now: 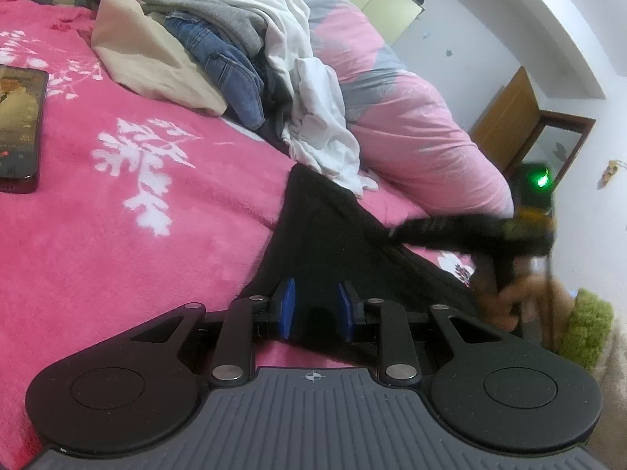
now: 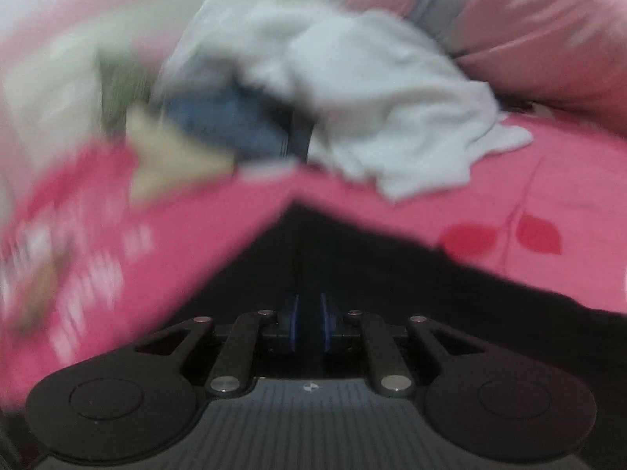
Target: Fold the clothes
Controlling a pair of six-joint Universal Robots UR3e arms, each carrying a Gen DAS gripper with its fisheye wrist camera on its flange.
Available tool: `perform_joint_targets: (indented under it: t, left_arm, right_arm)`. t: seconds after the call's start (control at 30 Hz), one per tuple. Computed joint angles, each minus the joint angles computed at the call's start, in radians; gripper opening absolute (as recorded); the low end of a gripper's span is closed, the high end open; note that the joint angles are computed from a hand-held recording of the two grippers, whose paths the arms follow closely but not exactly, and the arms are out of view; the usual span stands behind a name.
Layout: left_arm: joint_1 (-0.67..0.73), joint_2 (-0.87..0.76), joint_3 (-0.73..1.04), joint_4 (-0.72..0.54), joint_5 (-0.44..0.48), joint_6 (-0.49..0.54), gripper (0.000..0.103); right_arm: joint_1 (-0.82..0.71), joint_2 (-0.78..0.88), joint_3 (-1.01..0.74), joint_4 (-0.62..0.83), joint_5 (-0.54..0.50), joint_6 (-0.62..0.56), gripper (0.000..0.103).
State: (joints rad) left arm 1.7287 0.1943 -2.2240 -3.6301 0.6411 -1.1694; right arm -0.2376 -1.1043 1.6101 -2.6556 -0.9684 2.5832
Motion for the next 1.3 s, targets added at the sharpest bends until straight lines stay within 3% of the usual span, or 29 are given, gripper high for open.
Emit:
perform_joint_targets:
  t: [0.07, 0.13, 0.23, 0.3, 0.37, 0.43, 0.57, 0.67, 0.7, 0.77, 0.93, 1.07, 1.17, 1.3]
  left_arm:
    - [-0.004, 0.005, 0.006, 0.0, -0.008, 0.0, 0.025]
    - [-0.009, 0.008, 0.008, 0.003, -0.014, 0.001, 0.025]
    - [-0.006, 0.007, 0.021, 0.0, -0.01, 0.005, 0.026]
    - [-0.007, 0.006, 0.026, 0.002, -0.01, 0.009, 0.026]
    - [-0.001, 0.005, 0.027, -0.003, -0.004, 0.016, 0.026]
    - [0.003, 0.005, 0.027, -0.006, -0.001, 0.018, 0.026]
    - [0.004, 0.009, 0.034, -0.01, -0.002, 0.02, 0.026]
    - [0.005, 0.013, 0.045, -0.012, -0.003, 0.019, 0.026]
    - [0.004, 0.014, 0.051, -0.012, -0.004, 0.018, 0.026]
    - [-0.003, 0.02, 0.062, -0.009, -0.015, 0.012, 0.026]
    - [-0.016, 0.028, 0.076, 0.003, -0.029, -0.002, 0.026]
    - [-0.017, 0.028, 0.072, 0.005, -0.03, -0.003, 0.026]
    - [-0.018, 0.028, 0.063, 0.006, -0.03, -0.001, 0.026]
    - [-0.017, 0.029, 0.063, 0.001, -0.029, 0.001, 0.026]
  right_arm:
    - [0.029, 0.086, -0.072, -0.085, -0.06, 0.038, 0.011]
    - [0.059, 0.203, -0.222, -0.146, -0.133, 0.157, 0.011]
    - [0.079, 0.356, -0.481, -0.105, -0.268, 0.316, 0.012]
    - [0.056, 0.365, -0.481, -0.163, -0.302, 0.375, 0.012]
    - [-0.022, 0.236, -0.313, -0.204, -0.215, 0.387, 0.012]
    - [-0.122, 0.049, -0.104, -0.157, -0.083, 0.287, 0.012]
    - [-0.311, -0.311, 0.295, 0.039, 0.1, -0.15, 0.012]
    - [-0.348, -0.377, 0.362, 0.206, 0.116, -0.417, 0.012]
    - [-0.342, -0.353, 0.359, 0.184, 0.104, -0.437, 0.012]
    - [-0.319, -0.233, 0.299, 0.035, 0.071, -0.344, 0.011]
    - [-0.34, 0.097, -0.075, -0.138, -0.075, 0.123, 0.01]
    - [-0.426, 0.054, -0.023, -0.207, -0.064, 0.228, 0.012]
    - [-0.486, -0.088, 0.141, -0.127, 0.14, 0.05, 0.012]
    - [-0.411, -0.255, 0.246, 0.255, 0.26, -0.465, 0.012]
